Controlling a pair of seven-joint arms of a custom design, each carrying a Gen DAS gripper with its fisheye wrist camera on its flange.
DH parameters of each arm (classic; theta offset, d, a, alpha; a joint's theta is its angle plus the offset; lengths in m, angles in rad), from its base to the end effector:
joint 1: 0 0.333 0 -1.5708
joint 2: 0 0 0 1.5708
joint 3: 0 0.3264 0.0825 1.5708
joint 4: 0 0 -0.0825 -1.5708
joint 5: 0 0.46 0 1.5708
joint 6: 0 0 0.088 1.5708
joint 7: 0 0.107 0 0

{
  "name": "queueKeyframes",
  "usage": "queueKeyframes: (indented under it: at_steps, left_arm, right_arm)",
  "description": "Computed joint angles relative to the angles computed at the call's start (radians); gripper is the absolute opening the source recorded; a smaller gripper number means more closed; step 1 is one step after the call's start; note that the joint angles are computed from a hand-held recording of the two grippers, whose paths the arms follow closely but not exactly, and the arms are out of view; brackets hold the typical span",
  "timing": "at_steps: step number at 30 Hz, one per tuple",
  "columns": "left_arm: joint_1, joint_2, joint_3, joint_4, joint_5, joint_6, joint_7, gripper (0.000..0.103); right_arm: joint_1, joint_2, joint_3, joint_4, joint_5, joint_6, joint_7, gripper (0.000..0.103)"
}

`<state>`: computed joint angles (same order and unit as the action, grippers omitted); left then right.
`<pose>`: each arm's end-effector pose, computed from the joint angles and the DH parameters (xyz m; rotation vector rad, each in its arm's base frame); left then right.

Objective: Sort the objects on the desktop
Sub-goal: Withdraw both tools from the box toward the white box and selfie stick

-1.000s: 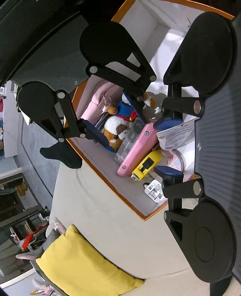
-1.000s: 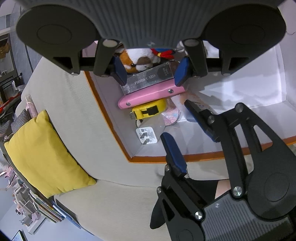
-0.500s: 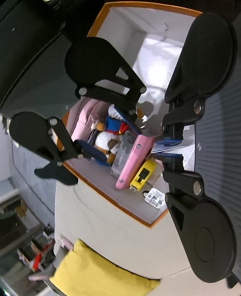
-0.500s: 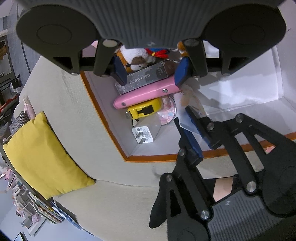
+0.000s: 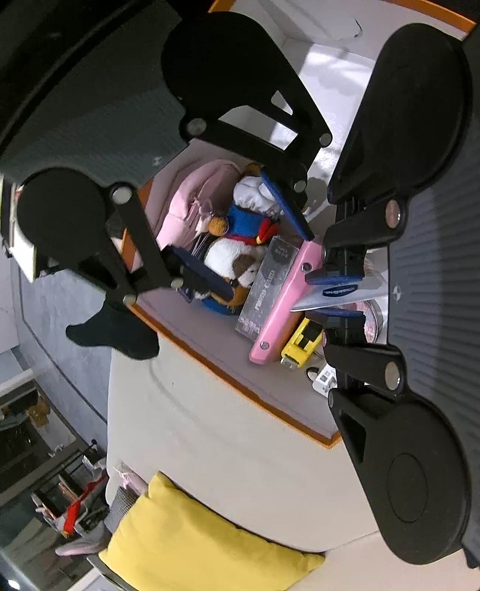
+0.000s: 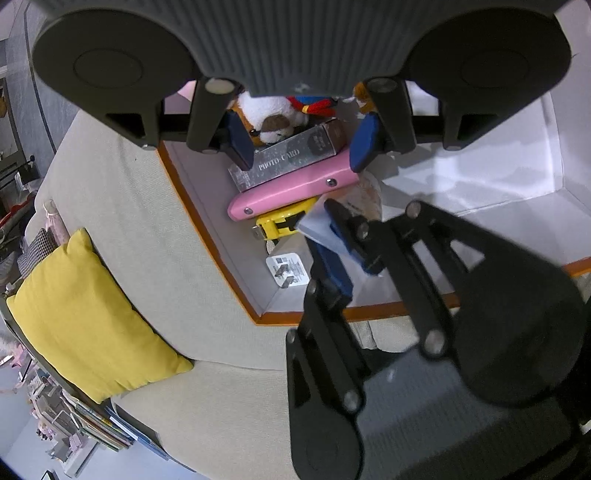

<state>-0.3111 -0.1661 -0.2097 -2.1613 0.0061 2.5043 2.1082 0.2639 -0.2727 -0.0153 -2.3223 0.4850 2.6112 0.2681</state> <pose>0.5272 -0.3072 0.5015 -0.6758 2.6327 -0.4534 0.5532 0.1297 0.4849 -2.5488 0.4785 -0.5879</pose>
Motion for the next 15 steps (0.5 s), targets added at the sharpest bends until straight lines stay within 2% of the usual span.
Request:
queueKeyframes:
  at_steps: [2, 10, 15]
  left_arm:
    - [0.0, -0.01, 0.006, -0.003, -0.024, 0.005, -0.007, 0.022]
    - [-0.014, -0.111, 0.032, -0.06, -0.099, 0.031, -0.013, 0.022]
    - [-0.025, -0.219, 0.042, -0.134, -0.106, 0.053, -0.106, 0.022]
  right_arm:
    - [-0.002, 0.0, 0.003, 0.0, -0.006, -0.004, 0.007, 0.059]
    - [-0.004, -0.029, 0.011, -0.008, -0.026, -0.025, 0.053, 0.059]
    - [-0.002, -0.094, 0.019, -0.041, -0.036, -0.033, 0.121, 0.058]
